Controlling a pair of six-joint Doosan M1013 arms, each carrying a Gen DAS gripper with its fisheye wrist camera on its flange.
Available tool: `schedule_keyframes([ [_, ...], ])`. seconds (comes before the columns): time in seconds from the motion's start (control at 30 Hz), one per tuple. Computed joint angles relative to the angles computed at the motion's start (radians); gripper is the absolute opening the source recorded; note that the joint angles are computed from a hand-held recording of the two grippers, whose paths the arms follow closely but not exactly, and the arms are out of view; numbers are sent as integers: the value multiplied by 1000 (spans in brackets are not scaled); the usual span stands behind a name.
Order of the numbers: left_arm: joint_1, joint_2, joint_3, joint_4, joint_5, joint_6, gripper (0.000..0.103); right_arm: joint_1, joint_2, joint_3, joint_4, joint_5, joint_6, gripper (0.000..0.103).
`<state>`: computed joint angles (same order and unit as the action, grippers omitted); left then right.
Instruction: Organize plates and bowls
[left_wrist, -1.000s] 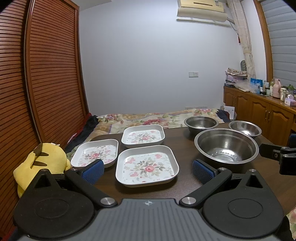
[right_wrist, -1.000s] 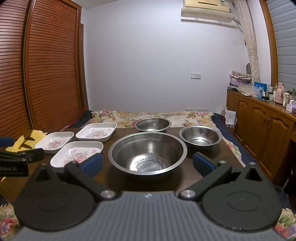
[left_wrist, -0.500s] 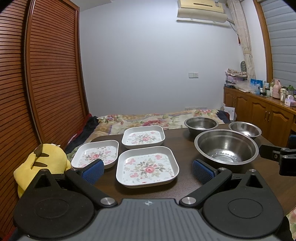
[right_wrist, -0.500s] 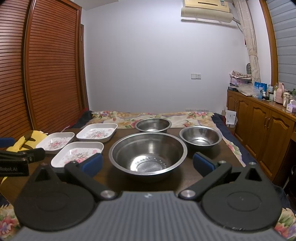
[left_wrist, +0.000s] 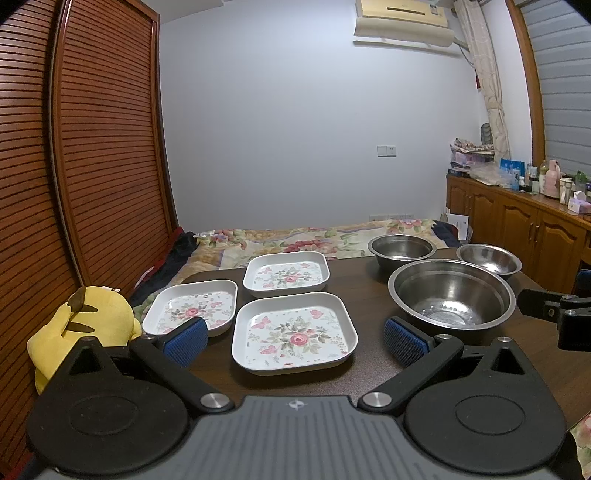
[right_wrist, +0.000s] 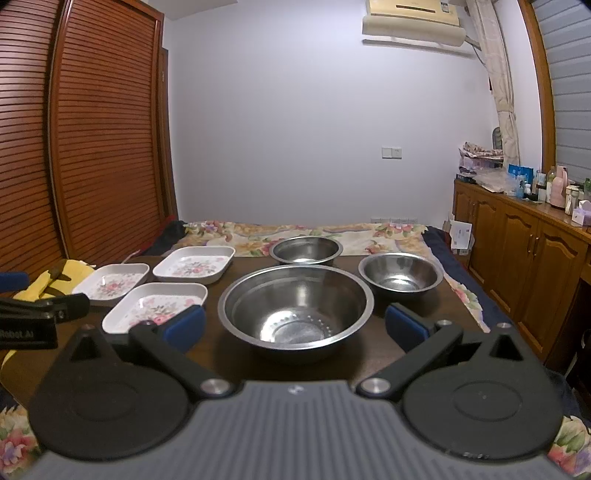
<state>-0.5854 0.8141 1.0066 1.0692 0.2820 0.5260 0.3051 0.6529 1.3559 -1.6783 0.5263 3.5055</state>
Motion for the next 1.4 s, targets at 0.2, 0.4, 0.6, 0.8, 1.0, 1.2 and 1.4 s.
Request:
schedule_keyframes([
  [0.2,0,0,0,2,1,-3,103,0,1,0,1,3,-1,103],
  [0.4,1,-2,0,-7,-3,6,103,-1,0,3,-13,2,17,103],
  [0.6,1,-3,-1,-11,-5,12,103,-1,-2,5,-22,1,27,103],
  [0.8,1,-2,-2,-15,-3,15,103,-1,-2,6,-20,-1,25,103],
  [1.0,5,5,-8,-63,9,52,103,-2,1,6,-35,-14,42,103],
  [1.2,15,20,-25,-185,26,158,103,-3,10,-8,-26,-38,22,103],
  [1.4,31,37,-55,-372,59,322,103,-6,24,-28,-71,-80,42,103],
])
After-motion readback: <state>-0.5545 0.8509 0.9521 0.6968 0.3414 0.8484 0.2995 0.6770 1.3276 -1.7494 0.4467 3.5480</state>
